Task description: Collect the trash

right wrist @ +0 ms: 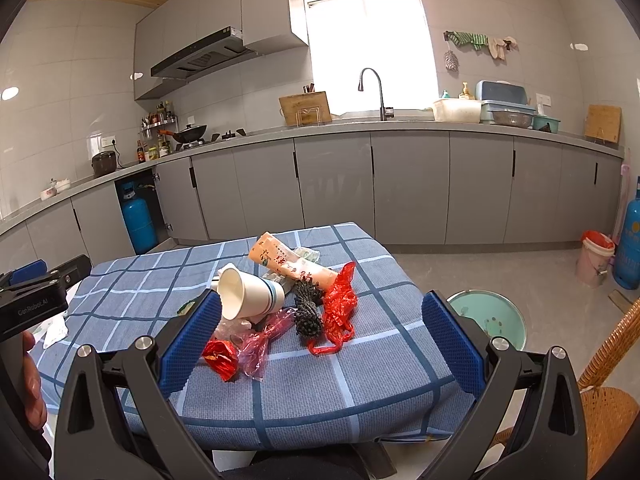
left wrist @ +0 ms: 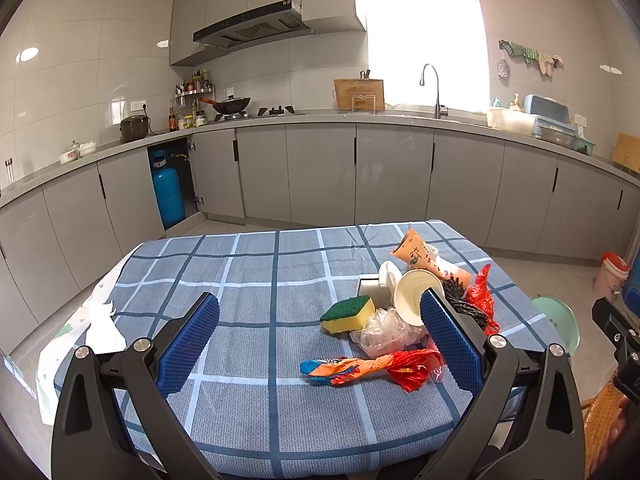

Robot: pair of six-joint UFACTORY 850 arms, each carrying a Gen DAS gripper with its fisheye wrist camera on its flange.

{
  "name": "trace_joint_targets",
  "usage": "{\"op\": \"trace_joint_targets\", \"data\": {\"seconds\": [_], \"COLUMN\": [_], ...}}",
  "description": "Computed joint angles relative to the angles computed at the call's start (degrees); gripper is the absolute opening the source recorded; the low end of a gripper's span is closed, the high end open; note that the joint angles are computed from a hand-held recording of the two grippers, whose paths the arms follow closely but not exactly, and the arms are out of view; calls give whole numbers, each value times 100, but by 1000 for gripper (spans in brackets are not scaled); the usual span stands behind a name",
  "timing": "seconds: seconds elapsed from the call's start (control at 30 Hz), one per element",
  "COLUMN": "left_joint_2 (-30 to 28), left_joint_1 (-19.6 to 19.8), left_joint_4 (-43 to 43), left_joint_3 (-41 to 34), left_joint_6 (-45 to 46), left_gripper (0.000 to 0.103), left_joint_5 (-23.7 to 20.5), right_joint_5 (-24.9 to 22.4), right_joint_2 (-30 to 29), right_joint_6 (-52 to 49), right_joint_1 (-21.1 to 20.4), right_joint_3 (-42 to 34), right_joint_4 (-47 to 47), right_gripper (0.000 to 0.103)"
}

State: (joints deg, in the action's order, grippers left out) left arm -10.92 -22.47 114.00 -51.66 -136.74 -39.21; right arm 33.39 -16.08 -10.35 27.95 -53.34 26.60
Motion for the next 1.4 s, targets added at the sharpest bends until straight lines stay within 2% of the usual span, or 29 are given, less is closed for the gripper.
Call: {"op": "trace_joint_targets", "data": {"seconds": [1.07,1.2,1.4], "left_joint_2": [-92,-403,-857], "left_joint_1": [33,204,445], "left_joint_4": [55,-75,-111], "left_joint_3": [-17,-282,-737], "left_joint_6": [-31,127,310], "left_gripper": [99,99,99], "left_joint_5": [-14,-62,91], "right_joint_5": [-43,-48,-449], "right_joint_2": [-30,-172,-738], "right_joint_6": [190,-30,-494], "right_joint_1": [-61,-143,-358], "right_joint_3": [-1,-144,-844], "right_joint_4": [-195,-156,202], "right_gripper": [99,99,98]}}
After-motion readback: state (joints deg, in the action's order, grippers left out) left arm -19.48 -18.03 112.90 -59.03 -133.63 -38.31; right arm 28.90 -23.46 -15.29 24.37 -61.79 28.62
